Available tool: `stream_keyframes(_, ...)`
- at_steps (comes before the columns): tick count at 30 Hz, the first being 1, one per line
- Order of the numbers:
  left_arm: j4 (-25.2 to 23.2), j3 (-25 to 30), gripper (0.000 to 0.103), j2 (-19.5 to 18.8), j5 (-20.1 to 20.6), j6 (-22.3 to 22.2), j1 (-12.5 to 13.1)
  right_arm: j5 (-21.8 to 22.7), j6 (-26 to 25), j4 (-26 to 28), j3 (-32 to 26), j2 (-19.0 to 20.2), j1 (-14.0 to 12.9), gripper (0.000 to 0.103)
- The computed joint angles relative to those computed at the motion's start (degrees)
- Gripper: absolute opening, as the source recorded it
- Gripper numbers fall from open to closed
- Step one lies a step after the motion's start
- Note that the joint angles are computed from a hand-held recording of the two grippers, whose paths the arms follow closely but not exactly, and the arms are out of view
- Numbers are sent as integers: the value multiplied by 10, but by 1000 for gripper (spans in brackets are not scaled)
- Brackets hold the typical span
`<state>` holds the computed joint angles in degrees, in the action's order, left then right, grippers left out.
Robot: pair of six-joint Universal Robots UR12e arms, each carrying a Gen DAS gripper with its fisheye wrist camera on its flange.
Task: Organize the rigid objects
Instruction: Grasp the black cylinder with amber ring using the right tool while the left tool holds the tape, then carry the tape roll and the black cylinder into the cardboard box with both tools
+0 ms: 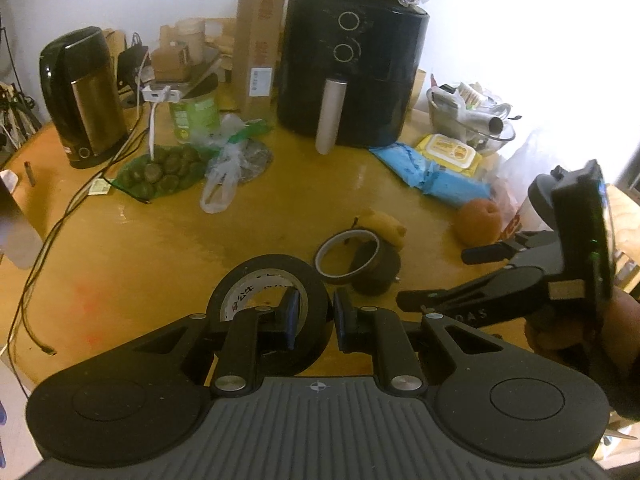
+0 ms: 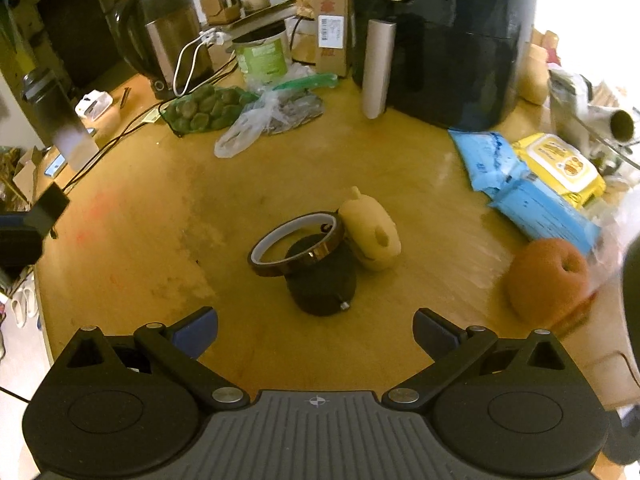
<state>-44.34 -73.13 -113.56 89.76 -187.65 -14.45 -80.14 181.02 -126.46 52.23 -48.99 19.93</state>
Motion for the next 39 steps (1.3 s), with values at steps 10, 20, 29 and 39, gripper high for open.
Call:
stream_keyframes(10, 2, -22, 18, 16, 14, 0, 3, -17, -17, 29, -56, 41, 8, 93)
stream_keyframes(20, 1, -46, 18, 31, -1, -15, 13, -43, -21, 69, -107, 76, 15, 77)
stream_keyframes(29, 7, -64, 18, 41, -22, -20, 21, -69, -19, 76, -136, 98, 21, 60)
stream_keyframes(39, 16, -72, 18, 44, -39, -7, 24, -49, -11, 82, -130, 90, 18, 59)
